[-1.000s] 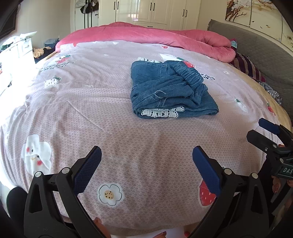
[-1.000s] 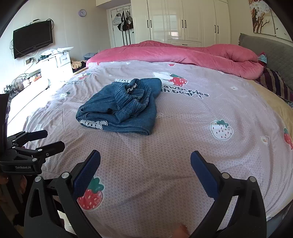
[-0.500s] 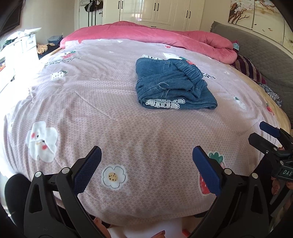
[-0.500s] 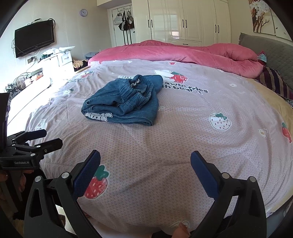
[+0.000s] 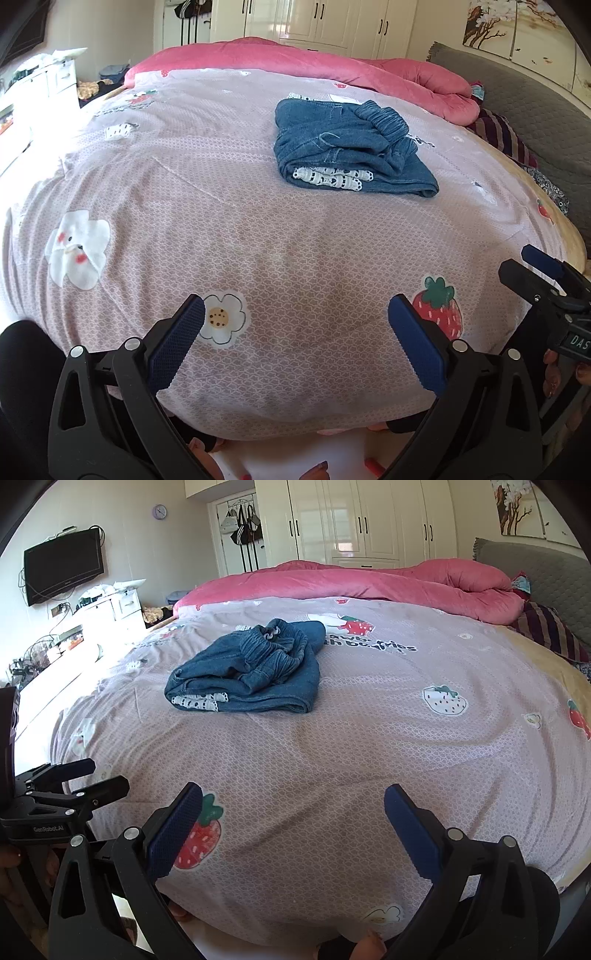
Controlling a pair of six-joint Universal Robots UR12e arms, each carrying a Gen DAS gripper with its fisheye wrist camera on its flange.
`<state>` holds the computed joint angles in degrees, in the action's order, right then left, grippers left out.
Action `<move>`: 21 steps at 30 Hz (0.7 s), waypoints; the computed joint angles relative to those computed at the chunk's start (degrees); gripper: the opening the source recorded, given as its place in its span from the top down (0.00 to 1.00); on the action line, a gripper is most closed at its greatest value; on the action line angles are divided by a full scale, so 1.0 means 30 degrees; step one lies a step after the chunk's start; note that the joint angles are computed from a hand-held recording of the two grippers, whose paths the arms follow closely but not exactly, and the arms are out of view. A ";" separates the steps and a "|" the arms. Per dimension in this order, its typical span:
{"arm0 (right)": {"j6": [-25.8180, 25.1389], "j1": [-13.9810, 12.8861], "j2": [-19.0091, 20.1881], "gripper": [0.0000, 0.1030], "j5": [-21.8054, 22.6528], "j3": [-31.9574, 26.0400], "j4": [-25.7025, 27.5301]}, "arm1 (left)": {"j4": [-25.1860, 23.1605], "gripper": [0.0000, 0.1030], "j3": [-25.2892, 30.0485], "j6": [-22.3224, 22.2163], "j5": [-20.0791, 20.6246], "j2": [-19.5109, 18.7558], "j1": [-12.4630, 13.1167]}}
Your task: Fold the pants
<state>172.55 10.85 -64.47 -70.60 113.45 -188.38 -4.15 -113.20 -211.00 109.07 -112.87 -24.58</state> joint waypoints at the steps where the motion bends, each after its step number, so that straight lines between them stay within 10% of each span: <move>1: 0.0060 0.0015 0.0059 0.05 -0.0115 -0.0006 -0.0130 | 0.0147 0.09 0.0017 0.0083 0.0051 -0.0066 -0.0034; 21: 0.0653 0.0018 0.0898 0.04 -0.0435 -0.0417 -0.1012 | 0.0044 0.09 0.0349 -0.0080 0.0301 -0.0554 0.0071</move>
<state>174.51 10.91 -61.78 -71.90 112.20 -191.42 -4.02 -112.16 -211.24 109.97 -114.53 -24.37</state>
